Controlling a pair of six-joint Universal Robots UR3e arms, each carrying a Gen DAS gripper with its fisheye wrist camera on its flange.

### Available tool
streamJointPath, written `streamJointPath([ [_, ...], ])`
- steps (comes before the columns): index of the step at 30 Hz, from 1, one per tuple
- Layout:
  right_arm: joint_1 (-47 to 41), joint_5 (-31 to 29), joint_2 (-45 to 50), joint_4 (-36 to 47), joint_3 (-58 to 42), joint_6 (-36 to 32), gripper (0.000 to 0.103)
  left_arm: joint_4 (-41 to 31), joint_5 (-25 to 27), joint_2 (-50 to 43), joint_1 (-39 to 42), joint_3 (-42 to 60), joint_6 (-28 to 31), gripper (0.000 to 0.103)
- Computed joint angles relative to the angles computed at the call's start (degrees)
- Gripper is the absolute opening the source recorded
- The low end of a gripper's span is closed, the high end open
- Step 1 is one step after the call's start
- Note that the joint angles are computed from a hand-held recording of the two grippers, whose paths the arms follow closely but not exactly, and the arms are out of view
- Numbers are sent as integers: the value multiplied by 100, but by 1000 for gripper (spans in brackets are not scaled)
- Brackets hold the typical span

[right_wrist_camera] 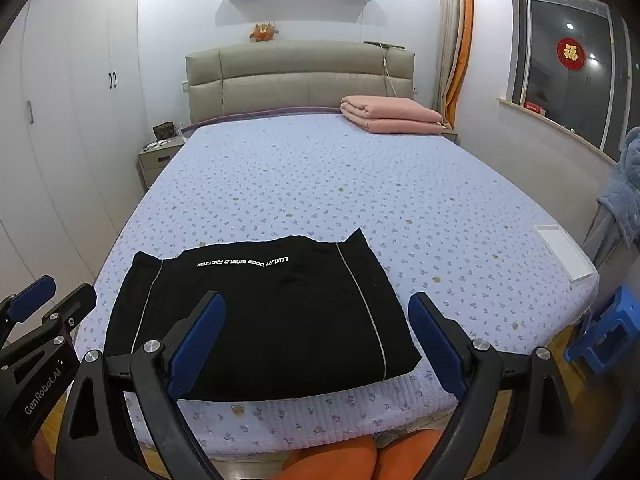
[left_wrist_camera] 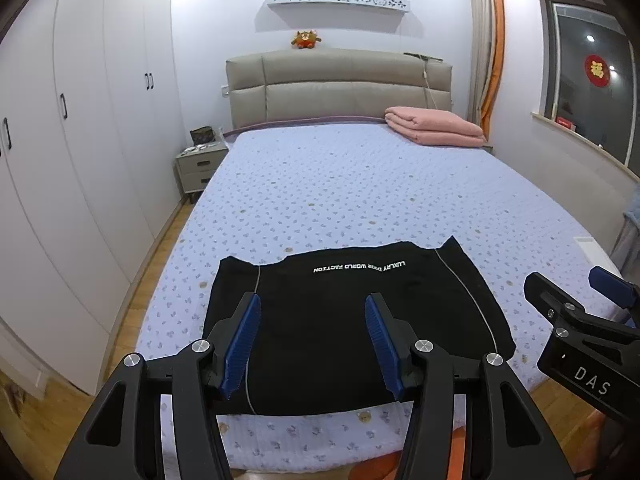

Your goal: Fold large clothes

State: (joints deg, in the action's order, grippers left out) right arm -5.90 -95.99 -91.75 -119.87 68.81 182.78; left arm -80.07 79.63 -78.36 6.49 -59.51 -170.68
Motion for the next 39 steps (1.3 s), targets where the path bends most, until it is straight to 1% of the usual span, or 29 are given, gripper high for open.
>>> streamJointPath([
  [3,70,-52,-6,34,-48,4,94,-37,-97,22,101,3,32,56],
  [5,104,-69,23,36,-81,-1,94,4,-69,11,99,-22,8,56],
  [8,141,-67,176,60,-213,-26,94,214,249,-116,-72,-69,-91,56],
  [12,101,33,424,79,-378,-81,94,301,416,-316,-182,-64,-198,56],
  [17,1,231,852,170,-639,-139,94,408,792,-746,-438,47,-326,56],
  [22,-97,374,1231,208,-799,-169,94,321,928,-1124,-588,215,-439,56],
  [31,-350,626,1659,212,-849,-155,94,263,1434,-1715,-1016,479,-545,56],
  [34,-403,680,1727,200,-830,-168,94,330,1459,-1775,-1039,440,-491,56],
  [39,-480,800,1844,222,-867,-157,94,164,1372,-1930,-986,599,-513,56],
])
